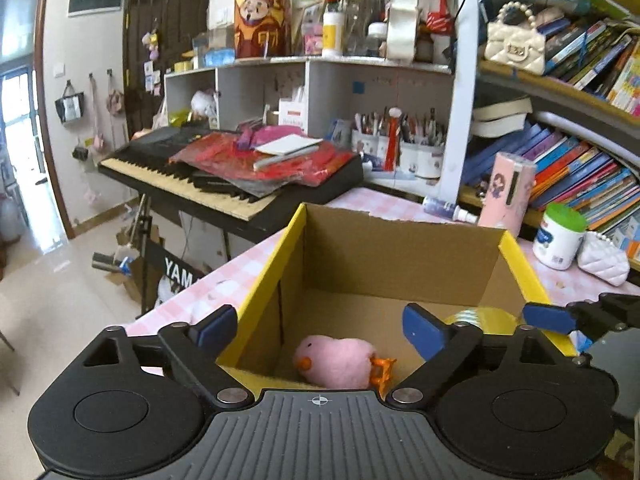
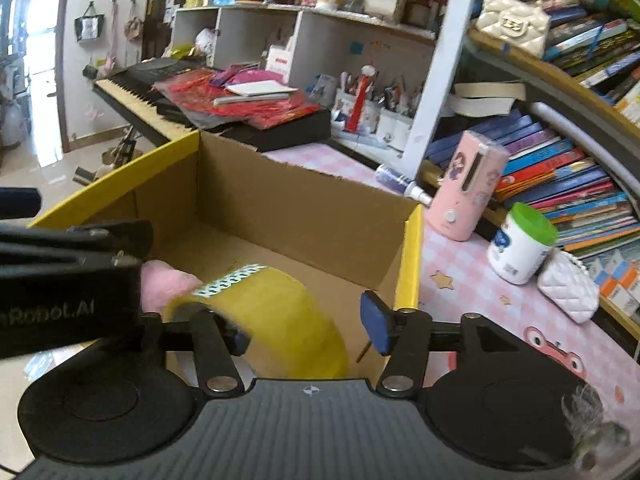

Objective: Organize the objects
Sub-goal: 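Open both tools to drop the plush toy and tape roll into the box, then withdraw both tools from the box back over the table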

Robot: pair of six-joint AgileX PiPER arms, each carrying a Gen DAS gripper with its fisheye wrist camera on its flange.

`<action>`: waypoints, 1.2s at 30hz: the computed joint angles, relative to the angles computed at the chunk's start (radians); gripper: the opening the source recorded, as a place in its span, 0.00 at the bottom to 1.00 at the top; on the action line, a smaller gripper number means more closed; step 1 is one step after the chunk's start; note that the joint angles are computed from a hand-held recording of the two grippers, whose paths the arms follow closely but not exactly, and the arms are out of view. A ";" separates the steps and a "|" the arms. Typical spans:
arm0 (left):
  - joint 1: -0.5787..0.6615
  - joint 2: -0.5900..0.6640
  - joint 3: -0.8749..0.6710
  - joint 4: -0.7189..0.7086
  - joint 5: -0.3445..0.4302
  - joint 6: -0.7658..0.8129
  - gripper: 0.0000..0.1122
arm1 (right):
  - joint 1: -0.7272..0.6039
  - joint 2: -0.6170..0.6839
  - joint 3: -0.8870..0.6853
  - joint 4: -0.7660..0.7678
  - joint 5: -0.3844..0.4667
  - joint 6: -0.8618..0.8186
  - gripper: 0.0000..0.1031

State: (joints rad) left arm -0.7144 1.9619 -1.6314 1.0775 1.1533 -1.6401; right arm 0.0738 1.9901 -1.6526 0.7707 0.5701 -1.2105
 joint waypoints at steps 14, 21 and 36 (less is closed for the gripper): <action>-0.074 -0.145 0.219 0.057 0.008 -0.163 0.88 | 0.007 -0.199 0.274 0.075 -0.155 -0.023 0.73; -0.114 -0.199 0.302 0.075 0.011 -0.228 0.88 | 0.009 -0.294 0.404 0.192 -0.230 -0.126 0.76; -0.217 -0.273 0.418 -0.002 0.022 -0.269 0.88 | 0.050 -0.517 0.683 -0.059 -0.299 0.149 0.86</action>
State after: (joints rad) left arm -0.9315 1.6886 -1.2130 1.0759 1.1758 -1.9090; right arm 0.1237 1.4735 -0.9695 0.7117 0.2713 -1.0618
